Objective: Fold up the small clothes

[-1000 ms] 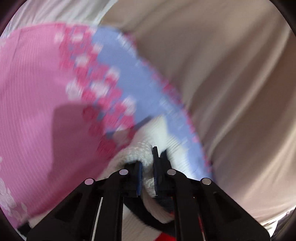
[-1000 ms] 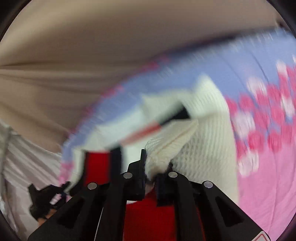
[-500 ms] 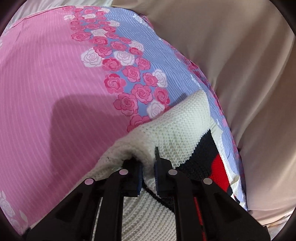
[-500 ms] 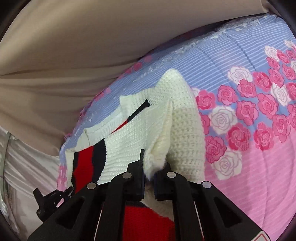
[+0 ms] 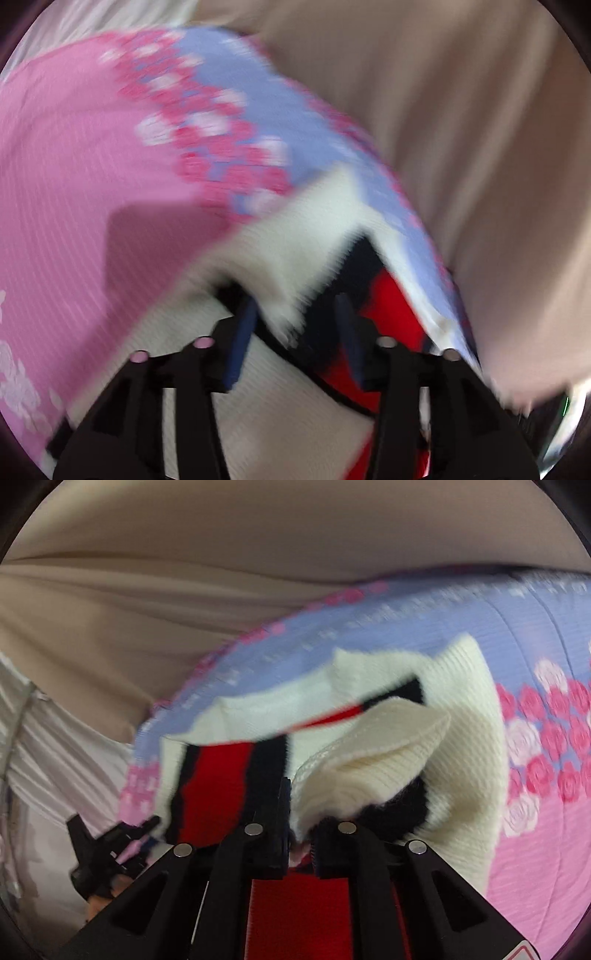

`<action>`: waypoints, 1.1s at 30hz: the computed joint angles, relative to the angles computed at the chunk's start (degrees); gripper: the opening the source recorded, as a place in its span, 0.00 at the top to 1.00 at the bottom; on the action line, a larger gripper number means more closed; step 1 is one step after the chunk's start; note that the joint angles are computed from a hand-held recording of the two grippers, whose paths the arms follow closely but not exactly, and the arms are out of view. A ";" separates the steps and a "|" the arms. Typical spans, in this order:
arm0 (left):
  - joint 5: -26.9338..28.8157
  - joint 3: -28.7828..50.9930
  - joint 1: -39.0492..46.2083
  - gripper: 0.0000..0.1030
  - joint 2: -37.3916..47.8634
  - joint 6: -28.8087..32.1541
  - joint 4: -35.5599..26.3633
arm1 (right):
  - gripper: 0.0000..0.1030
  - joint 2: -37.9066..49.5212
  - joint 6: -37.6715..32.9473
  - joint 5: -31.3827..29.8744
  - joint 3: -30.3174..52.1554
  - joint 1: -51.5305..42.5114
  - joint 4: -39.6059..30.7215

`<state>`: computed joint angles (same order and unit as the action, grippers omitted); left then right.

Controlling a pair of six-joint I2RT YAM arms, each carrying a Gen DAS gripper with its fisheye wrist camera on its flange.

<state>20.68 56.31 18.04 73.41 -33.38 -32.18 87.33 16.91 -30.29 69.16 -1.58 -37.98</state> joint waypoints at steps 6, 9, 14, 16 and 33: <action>-3.88 5.43 -19.51 0.26 -1.17 7.41 4.76 | 0.90 3.71 1.78 -8.46 9.19 4.74 -3.71; -7.93 5.69 -25.53 0.26 0.66 11.69 8.54 | 0.88 5.77 1.55 -11.24 12.47 7.22 -5.56; -0.87 5.75 -25.39 0.27 2.79 15.80 9.66 | 0.88 8.44 -1.69 -13.40 18.82 4.13 -11.57; -2.27 6.29 -26.73 0.27 3.57 17.26 9.47 | 0.89 10.26 -3.75 -13.22 21.47 3.69 -13.73; -0.20 18.19 -8.17 0.93 2.98 10.57 3.74 | 0.52 -3.09 -10.50 6.94 10.52 7.93 -9.43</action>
